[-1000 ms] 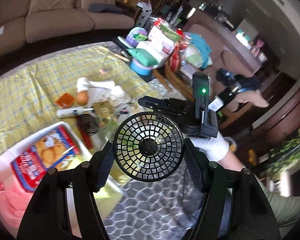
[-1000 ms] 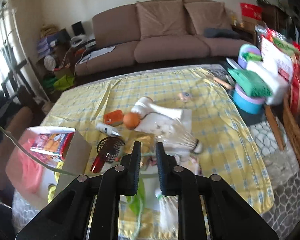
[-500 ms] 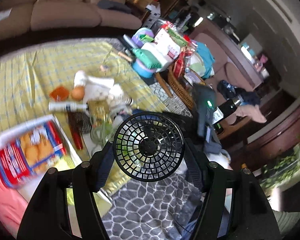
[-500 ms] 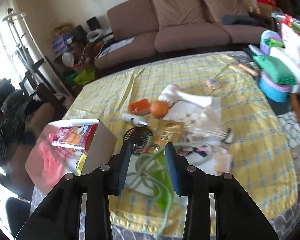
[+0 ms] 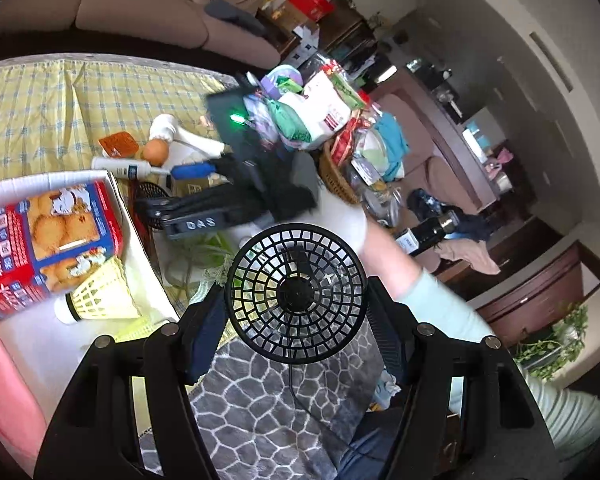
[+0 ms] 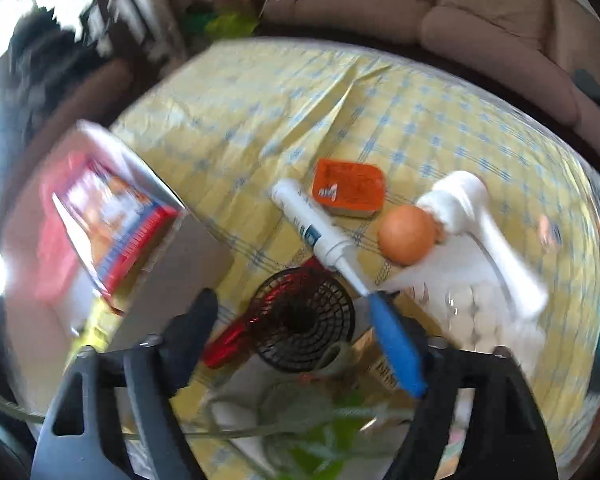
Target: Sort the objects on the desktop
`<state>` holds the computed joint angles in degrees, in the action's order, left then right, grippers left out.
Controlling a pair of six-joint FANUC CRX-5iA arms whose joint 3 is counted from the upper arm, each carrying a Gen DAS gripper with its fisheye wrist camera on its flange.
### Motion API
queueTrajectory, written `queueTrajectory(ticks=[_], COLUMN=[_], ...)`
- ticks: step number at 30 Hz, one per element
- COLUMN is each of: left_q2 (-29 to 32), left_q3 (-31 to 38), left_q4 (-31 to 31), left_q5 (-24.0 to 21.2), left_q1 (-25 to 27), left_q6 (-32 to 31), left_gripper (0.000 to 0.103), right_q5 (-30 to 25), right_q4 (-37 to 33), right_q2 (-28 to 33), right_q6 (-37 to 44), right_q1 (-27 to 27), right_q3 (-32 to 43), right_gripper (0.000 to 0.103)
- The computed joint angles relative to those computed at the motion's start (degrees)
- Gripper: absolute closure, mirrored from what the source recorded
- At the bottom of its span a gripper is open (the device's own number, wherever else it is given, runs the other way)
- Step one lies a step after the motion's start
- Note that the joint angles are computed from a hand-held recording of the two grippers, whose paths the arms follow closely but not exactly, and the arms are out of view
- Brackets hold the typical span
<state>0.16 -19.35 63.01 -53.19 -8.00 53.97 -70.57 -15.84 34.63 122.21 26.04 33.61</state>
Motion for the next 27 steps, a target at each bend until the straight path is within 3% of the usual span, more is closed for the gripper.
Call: queueTrajectory(ticks=[7, 10, 11, 14, 21, 27], left_q2=[0.89, 1.65, 1.87, 2.53, 4.05, 5.57], left_q3=[-0.05, 0.17, 0.25, 0.99, 3.31, 7.90], left_q4=[-0.20, -0.29, -0.27, -0.82, -0.09, 0.70], left_q5=[0.22, 0.51, 0.74, 1.46, 4.29, 5.30], left_q1=[-1.22, -1.58, -1.70, -2.01, -2.66, -3.31], left_q6=[-2.22, -2.24, -2.05, -0.92, 2.07, 4.88], left_gripper=[0.041, 0.041, 0.041, 0.041, 0.041, 0.041], right_q5=[-12.23, -7.25, -7.69, -6.42, -6.12, -10.23], right_q4=[-4.27, -1.57, -2.26, -6.05, -32.38, -54.30], right_q2=[6.57, 4.15, 4.00, 1.73, -6.99, -13.63], right_q6=[3.49, 7.17, 6.70, 6.16, 4.84, 3.80], right_q1=[-1.51, -0.33, -0.76, -3.13, -17.54, -31.48], right_q3=[9.39, 4.81, 5.00, 4.15, -0.32, -8.64], right_gripper=[0.019, 0.025, 0.039, 0.038, 0.038, 0.038])
